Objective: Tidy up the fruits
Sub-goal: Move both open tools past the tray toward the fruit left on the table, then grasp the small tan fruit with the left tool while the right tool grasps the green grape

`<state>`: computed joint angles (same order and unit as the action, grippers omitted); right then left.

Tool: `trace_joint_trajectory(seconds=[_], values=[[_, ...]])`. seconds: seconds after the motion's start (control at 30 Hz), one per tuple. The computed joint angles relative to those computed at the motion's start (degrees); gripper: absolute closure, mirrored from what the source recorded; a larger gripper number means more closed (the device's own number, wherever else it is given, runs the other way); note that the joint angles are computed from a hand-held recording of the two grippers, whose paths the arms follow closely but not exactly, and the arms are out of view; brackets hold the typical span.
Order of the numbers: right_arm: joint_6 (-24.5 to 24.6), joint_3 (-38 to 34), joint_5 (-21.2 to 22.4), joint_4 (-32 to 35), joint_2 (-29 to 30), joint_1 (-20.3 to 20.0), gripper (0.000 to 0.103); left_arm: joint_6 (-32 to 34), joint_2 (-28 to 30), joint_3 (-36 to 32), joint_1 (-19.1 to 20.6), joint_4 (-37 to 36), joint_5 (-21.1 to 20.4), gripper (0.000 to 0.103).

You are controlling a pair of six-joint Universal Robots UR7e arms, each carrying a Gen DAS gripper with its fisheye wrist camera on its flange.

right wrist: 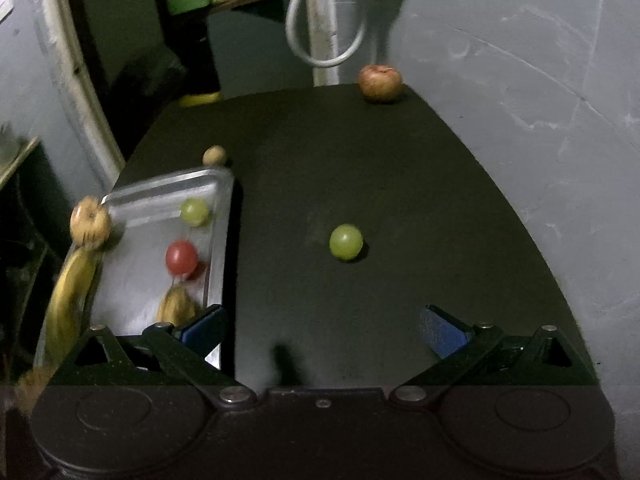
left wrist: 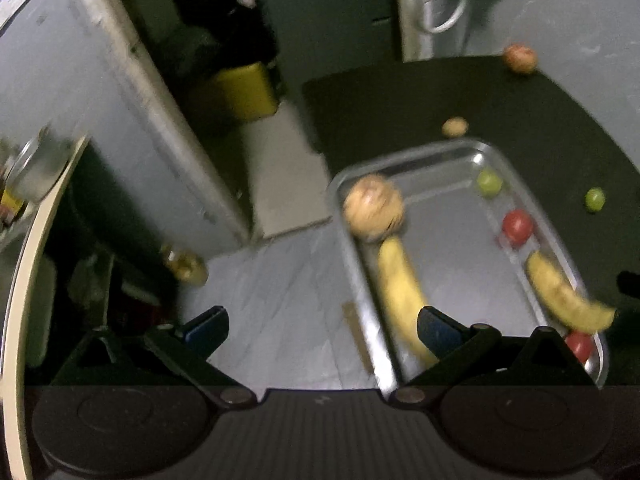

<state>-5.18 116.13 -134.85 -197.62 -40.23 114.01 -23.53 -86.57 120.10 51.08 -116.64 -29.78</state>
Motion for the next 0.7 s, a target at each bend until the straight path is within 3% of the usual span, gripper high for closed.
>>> trace_joint_trajectory(seconds=[0.2, 0.37, 0.57, 0.7], values=[[6.04, -3.13, 0.96, -0.8, 2.28, -1.05, 0.004, 19.48, 8.82, -3.22, 2.2, -20.53, -3.09, 0.001], [7.93, -5.94, 0.17, -2.2, 5.07, -1.43, 0.013, 33.03, 16.19, -7.96, 4.9, -32.98, -9.17, 0.001], [9.54, -8.71, -2.16, -5.49, 8.42, -1.76, 0.021, 39.94, 23.92, -15.11, 8.83, -36.74, -16.98, 0.001], [11.01, -10.13, -3.75, -7.22, 10.16, -1.92, 0.027, 41.59, 27.44, -18.43, 10.65, -36.63, -19.31, 0.001]])
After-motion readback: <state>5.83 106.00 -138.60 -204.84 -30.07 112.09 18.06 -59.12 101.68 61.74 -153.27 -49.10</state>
